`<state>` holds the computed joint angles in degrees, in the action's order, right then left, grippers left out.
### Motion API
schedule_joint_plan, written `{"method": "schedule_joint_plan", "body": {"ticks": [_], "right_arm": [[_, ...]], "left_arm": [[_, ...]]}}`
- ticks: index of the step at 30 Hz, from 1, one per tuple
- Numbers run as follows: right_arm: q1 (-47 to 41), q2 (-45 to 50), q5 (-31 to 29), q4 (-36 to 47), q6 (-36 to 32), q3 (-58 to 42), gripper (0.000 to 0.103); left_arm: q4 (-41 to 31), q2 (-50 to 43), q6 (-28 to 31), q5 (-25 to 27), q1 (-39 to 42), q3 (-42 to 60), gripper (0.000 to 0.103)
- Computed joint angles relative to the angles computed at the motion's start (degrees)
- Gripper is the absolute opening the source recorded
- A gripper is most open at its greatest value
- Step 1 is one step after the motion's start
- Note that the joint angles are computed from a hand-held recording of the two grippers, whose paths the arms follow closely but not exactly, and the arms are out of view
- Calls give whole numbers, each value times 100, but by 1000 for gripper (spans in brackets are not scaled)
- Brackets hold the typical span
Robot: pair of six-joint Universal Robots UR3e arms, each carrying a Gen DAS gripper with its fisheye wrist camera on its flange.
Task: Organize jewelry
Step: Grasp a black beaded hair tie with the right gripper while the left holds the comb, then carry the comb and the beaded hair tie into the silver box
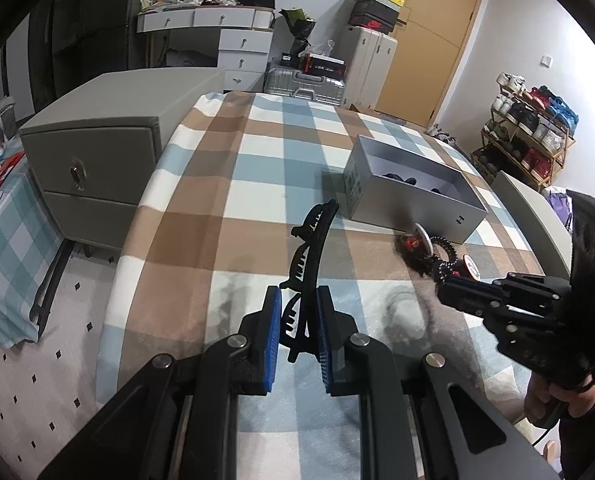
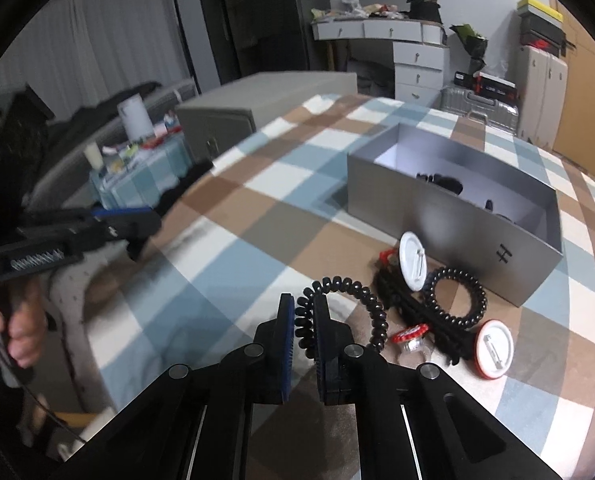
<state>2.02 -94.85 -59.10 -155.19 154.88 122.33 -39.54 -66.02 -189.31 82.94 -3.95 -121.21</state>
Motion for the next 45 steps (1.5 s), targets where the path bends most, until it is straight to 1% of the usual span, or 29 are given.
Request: {"method": "schedule_joint_plan", "body": {"ticks": [3, 6, 10, 18, 19, 23, 26, 27, 30, 36, 38, 39, 41, 43, 45], "right_arm": [[-252, -254, 314, 189, -19, 25, 8], [-591, -542, 759, 436, -127, 53, 8], [-973, -740, 1120, 510, -169, 24, 8], [-1749, -558, 1817, 728, -71, -479, 8], [-1803, -498, 1862, 738, -60, -559, 8], [-1952, -80, 2016, 776, 38, -1059, 8], [-2009, 335, 2135, 882, 93, -1497, 8], [-1998, 496, 2158, 900, 129, -1657, 8], [-1954, 934, 2125, 798, 286, -2026, 9], [-1839, 1831, 2104, 911, 532, -2785, 9], [-1843, 2002, 2159, 963, 567, -2896, 9], [-1842, 2068, 2157, 959, 590, -2932, 9], [-1842, 2156, 2153, 919, 618, -2951, 9], [-1837, 2236, 2182, 962, 583, -2994, 9], [-1804, 2309, 2161, 1035, 530, -3048, 9]], "left_arm": [[28, -307, 8, 89, -157, 316, 12], [96, -718, -15, 157, -353, 742, 12], [157, -1374, -8, 160, -616, 1408, 12], [101, -2682, 89, 25, -941, 2818, 12], [34, -2847, 118, -92, -942, 3012, 12], [-206, -3402, 212, -53, -1135, 3711, 12], [-542, -3892, 279, -203, -1177, 4345, 12], [-597, -4005, 270, -185, -1206, 4493, 12], [-662, -4327, 276, 105, -1361, 4924, 12], [-908, -4832, 424, -238, -1285, 5579, 12], [-1057, -4976, 478, -330, -1264, 5784, 12], [-1267, -5062, 535, -293, -1282, 5960, 12], [-1407, -5111, 646, -221, -1304, 6069, 12], [-1647, -5203, 766, -332, -1284, 6244, 12], [-1766, -5294, 836, -319, -1306, 6369, 12]]}}
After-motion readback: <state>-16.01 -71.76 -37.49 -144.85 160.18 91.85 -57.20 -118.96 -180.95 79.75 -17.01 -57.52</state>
